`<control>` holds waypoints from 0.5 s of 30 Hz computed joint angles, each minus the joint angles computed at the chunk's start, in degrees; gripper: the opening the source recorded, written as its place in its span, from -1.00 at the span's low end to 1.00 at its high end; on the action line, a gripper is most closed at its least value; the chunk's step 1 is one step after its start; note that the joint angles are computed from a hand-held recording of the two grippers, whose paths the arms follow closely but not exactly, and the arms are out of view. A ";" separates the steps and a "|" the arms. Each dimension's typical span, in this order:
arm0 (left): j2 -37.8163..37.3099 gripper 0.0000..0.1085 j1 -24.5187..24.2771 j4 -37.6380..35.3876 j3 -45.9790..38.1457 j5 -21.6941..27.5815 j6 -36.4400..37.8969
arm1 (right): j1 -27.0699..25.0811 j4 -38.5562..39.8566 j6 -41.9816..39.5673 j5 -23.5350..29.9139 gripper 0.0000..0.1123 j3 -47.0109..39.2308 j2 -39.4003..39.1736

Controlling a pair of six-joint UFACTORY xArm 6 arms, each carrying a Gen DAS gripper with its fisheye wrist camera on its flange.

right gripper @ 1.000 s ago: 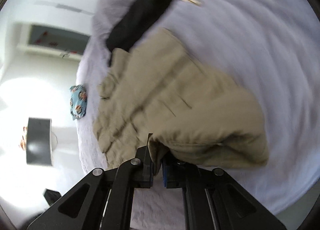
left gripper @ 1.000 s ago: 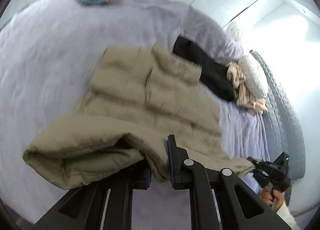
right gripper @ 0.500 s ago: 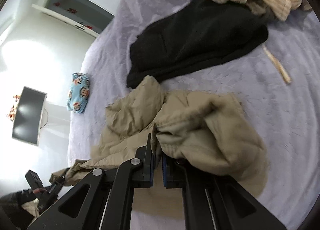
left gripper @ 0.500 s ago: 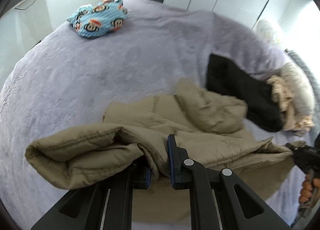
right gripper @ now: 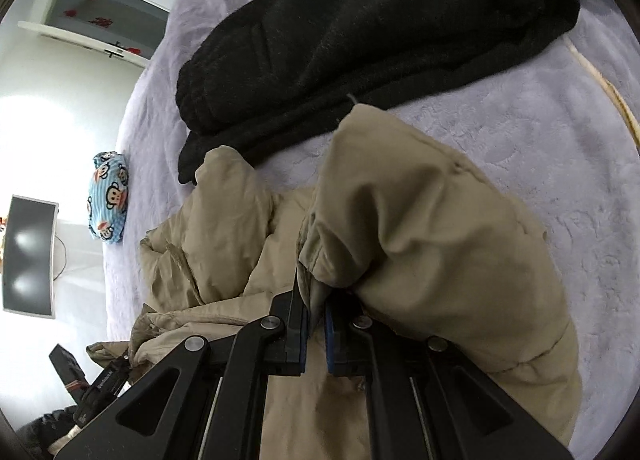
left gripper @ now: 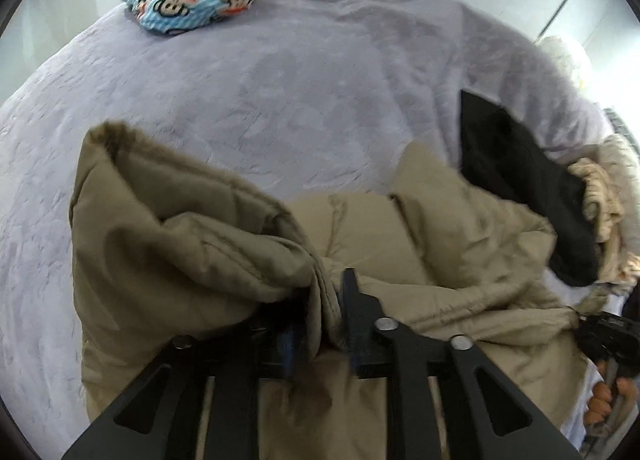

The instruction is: Fold large clothes

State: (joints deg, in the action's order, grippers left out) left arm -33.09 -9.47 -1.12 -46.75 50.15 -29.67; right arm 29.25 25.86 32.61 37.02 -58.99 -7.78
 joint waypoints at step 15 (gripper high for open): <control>2.69 -0.22 -8.66 -1.85 -2.70 -0.47 7.77 | 4.02 2.73 -11.51 4.81 -0.58 -3.71 -0.64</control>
State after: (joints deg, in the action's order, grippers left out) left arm -30.40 -18.13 -2.96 -49.46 49.67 -21.90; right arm 33.26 28.60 21.10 41.83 -62.69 -8.42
